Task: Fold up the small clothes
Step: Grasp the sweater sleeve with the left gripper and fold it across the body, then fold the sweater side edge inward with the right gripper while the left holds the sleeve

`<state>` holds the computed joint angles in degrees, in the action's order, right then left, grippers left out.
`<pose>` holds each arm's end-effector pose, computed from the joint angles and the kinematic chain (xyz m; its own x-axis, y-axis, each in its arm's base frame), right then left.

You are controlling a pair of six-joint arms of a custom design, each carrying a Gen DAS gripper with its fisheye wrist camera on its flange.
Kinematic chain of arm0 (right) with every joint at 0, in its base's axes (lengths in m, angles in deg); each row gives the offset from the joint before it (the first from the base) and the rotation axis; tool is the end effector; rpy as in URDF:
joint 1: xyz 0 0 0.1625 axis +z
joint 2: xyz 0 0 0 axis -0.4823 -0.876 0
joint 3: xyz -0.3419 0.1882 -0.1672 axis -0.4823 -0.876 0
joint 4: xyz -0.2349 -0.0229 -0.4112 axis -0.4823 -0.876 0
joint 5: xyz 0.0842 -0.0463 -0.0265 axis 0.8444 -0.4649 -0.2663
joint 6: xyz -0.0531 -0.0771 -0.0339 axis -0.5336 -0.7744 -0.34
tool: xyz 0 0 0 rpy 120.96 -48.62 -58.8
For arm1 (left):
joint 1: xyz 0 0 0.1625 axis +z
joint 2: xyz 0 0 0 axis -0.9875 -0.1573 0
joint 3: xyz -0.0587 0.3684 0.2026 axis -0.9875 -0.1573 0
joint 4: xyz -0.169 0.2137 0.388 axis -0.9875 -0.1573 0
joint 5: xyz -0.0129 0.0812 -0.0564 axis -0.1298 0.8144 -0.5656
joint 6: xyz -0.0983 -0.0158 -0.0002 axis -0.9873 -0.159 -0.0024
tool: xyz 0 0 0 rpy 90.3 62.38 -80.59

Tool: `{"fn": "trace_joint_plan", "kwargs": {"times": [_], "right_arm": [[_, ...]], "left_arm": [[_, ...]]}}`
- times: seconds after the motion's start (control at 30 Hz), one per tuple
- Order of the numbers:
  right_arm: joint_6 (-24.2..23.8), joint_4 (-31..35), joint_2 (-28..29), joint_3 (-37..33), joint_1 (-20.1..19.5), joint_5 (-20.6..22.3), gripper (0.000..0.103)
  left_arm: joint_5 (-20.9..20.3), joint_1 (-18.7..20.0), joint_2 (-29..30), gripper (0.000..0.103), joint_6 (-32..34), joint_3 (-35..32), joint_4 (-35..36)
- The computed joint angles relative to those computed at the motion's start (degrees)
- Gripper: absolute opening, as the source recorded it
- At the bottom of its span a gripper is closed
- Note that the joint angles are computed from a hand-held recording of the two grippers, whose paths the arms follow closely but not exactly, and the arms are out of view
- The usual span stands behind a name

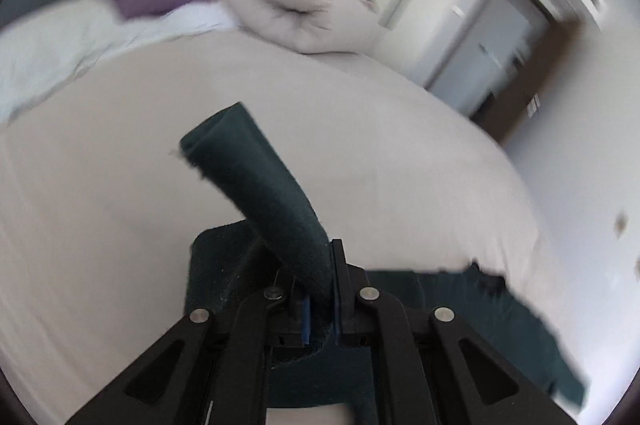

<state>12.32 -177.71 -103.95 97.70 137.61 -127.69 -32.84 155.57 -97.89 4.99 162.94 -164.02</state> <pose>0.2378 -0.3757 0.1373 -0.8829 -0.3423 0.3214 -0.4356 0.8525 -0.2889 0.1316 -0.3390 0.5191 -0.7293 -0.5985 -0.3316 0.0908 0.3957 -0.9139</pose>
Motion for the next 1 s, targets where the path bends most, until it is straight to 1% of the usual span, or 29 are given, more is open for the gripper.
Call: {"fn": "trace_joint_plan", "kwargs": {"times": [0.03,0.07,0.1,0.17,0.23,0.27,0.3,0.37,0.4,0.43,0.47,0.53,0.57,0.6,0.63,0.67,0.7,0.73,0.83,0.9,0.93,0.97,1.0], "right_arm": [[-0.53,-0.39,-0.07,-0.37,-0.92,0.93,0.069],[-1.08,-0.73,-0.26,-0.78,-2.02,2.07,0.069],[-1.14,-1.02,0.04,-1.44,-2.74,2.74,0.069],[-1.78,-0.76,0.97,-3.28,-4.29,4.59,0.069],[-2.16,0.90,1.63,-5.16,-6.43,7.70,0.069],[-2.27,1.86,2.18,-6.29,-7.31,9.36,0.069],[-2.46,3.21,2.97,-7.55,-8.07,10.94,0.069],[-1.94,7.09,6.20,-11.64,-9.18,13.57,0.069],[-1.24,8.64,7.88,-13.64,-9.61,15.30,0.069],[-0.12,12.16,10.67,-16.90,-10.06,18.33,0.069],[0.92,14.51,12.74,-19.04,-10.50,20.23,0.069],[4.27,20.00,18.33,-24.79,-11.08,26.03,0.069],[5.87,21.72,21.34,-27.21,-11.21,28.92,0.068],[7.32,22.81,24.01,-29.61,-11.04,30.34,0.063],[9.65,24.24,27.64,-32.89,-10.55,31.14,0.062],[10.71,25.06,29.60,-34.10,-10.46,31.43,0.061],[11.82,26.77,32.52,-36.60,-10.43,32.07,0.056],[13.26,28.07,35.35,-39.23,-10.04,31.97,0.055],[16.35,29.43,40.34,-43.49,-9.70,31.39,0.055],[17.58,29.06,43.20,-45.72,-9.44,30.79,0.049],[17.46,28.91,44.81,-46.88,-9.28,30.74,0.047],[17.22,28.44,45.53,-47.00,-9.03,30.38,0.036],[17.06,29.15,47.11,-49.04,-8.53,29.58,0.025]], "left_arm": [[5.63,-4.08,3.60,0.007,5.06,1.26,-1.16],[9.83,-6.88,8.21,0.007,10.28,2.63,-2.65],[12.58,-8.26,12.09,0.007,13.49,3.82,-3.11],[15.14,-8.74,19.16,0.007,18.22,5.55,-6.01],[16.72,-8.25,23.55,0.007,21.30,6.89,-10.44],[17.94,-8.08,25.92,0.007,23.94,7.40,-14.45],[18.77,-7.73,28.05,0.007,28.13,7.59,-19.90],[19.88,-7.20,31.03,0.007,34.51,7.41,-27.60],[20.03,-7.16,31.64,0.008,36.73,7.61,-30.55],[19.89,-7.19,31.56,0.008,37.13,7.88,-31.65],[19.32,-7.08,31.43,0.008,37.45,7.97,-32.61],[18.08,-6.50,30.37,0.008,37.70,8.61,-33.64],[17.32,-6.19,30.03,0.008,37.32,8.65,-33.62],[17.03,-6.56,29.41,0.008,36.26,9.37,-33.29],[16.14,-6.40,28.61,0.008,35.67,9.60,-33.09],[15.70,-6.59,27.92,0.008,34.64,10.10,-32.86],[15.11,-6.68,27.10,0.008,33.47,10.50,-32.35],[14.41,-6.57,26.17,0.008,32.21,10.65,-31.25],[12.52,-6.01,23.74,0.008,29.47,11.05,-28.72],[11.74,-5.86,23.50,0.008,29.45,11.18,-29.33],[11.56,-5.81,23.45,0.008,29.49,11.22,-29.56],[11.44,-5.73,23.48,0.008,29.42,11.20,-29.61],[11.36,-5.71,23.48,0.008,29.42,11.19,-29.76]]}}
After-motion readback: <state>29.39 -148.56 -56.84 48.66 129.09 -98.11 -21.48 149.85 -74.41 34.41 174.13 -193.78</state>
